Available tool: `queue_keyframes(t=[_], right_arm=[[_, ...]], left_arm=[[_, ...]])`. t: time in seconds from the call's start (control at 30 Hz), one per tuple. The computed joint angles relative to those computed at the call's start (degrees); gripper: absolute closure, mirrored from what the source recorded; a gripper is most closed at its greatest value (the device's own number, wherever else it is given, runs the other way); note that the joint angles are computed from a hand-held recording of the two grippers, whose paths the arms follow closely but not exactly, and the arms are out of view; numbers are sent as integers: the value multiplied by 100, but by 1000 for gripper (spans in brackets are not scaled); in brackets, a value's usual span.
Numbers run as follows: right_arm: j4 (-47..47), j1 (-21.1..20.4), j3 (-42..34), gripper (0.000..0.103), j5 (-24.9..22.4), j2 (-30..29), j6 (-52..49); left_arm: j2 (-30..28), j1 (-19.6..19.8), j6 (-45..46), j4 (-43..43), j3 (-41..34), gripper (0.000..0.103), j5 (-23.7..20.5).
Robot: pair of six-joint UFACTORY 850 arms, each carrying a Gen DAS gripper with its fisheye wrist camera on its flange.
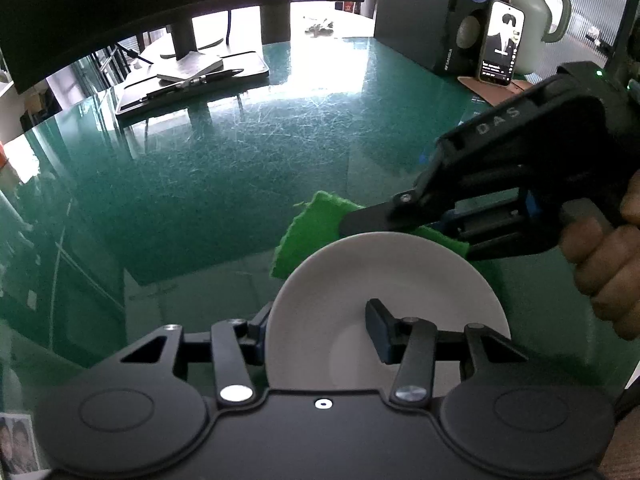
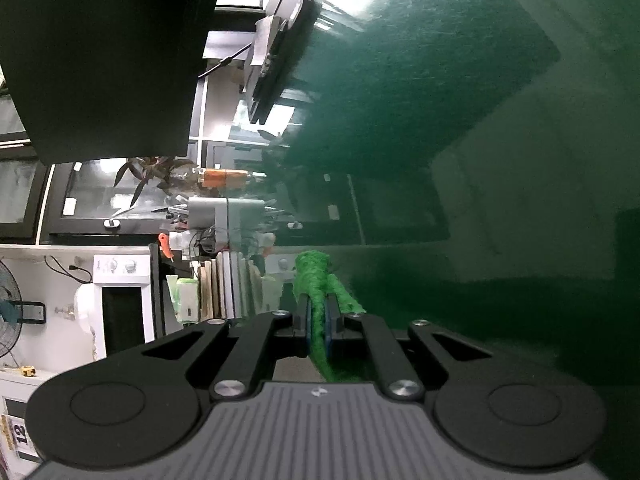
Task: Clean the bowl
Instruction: 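Sweep the green cloth across the white bowl's rim with the right gripper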
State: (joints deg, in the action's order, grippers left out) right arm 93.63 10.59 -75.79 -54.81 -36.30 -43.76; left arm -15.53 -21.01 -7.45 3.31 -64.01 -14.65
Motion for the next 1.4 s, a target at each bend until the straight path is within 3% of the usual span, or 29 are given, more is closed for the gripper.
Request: queue_keyframes(t=[0.17, 0.4, 0.67, 0.93, 1.2, 1.4], right_arm=[[36, -149, 226, 97, -137, 105, 137], [59, 111, -278, 97, -108, -190, 184], [41, -164, 164, 97, -250, 12, 235], [166, 112, -320, 97, -249, -252, 121], [284, -129, 272, 97, -202, 71, -223], [388, -86, 159, 97, -265, 4, -319]], left_arm=[[-3, -4, -73, 73, 6, 56, 19], [3, -42, -288, 335, 2, 54, -14], [-1, -27, -74, 122, 2, 53, 1], [-2, -44, -132, 221, -12, 53, -38], [-6, -29, -101, 118, -2, 53, -6], [-21, -42, -191, 230, -30, 52, -30]])
